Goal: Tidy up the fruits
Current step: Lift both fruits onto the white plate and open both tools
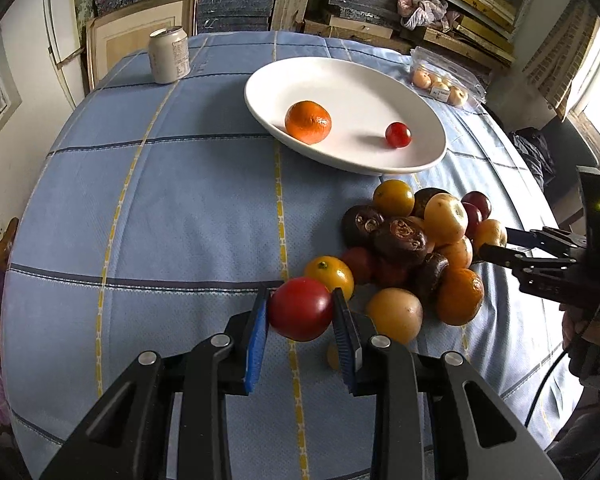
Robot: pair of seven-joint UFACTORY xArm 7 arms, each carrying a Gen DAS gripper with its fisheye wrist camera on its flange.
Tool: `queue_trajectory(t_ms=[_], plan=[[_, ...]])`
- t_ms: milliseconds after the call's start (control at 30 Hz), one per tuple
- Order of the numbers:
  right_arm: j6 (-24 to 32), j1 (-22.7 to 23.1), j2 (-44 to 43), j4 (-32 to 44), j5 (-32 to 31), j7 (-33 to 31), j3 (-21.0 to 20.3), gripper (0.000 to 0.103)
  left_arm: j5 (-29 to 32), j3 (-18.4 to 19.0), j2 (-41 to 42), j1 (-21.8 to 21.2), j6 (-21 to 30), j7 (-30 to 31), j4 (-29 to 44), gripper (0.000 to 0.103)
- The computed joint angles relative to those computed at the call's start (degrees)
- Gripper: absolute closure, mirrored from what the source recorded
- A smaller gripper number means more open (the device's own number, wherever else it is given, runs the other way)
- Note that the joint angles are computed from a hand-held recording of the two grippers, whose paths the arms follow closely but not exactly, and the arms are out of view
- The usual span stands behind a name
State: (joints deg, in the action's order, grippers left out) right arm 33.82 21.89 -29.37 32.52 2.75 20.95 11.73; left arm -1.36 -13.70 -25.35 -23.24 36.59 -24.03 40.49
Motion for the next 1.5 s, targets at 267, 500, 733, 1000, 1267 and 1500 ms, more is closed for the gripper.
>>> queue_trajectory(t_ms=[267,500,733,1000,1267,1500], plan=[[-0.82,1.28,-1.25,-1.36,2.24,-1.58,-1.22,0.057,-0.75,0.41,0.84,-0.49,-0.23,0.91,0.4,0.072],[1.81,-0.81,-9.19,-1.75,1.4,0.27,-0.57,0.057,1.44,0.07,3.09,0.74,-0.35,1.38,5.0,0.072],[-2.34,-4.06,-6.06,8.26,-5.09,-0.26,2.37,0.058,6.74,0.42,10.29,4.25,-1.45,2.32,17.41,0.072],[-7.94,-4.12,7.87,21.01,-2.42,-2.07,-0.59,0.058,11.7,1.19,21.09,4.77,0.37,1.35,30.66,0.072],[-6.64,-3.19,21.0,27.28,-0.96,-2.28,-0.97,0.057,12.84,4.21,33.73,2.39,3.63,-2.45,38.8,0.072],[-7.45,-1.33,23.83,26.08,1.49,-4.46,-1.01,0.057,9.29,5.47,38.63,1.91,3.16,-1.23,40.63,0.072]])
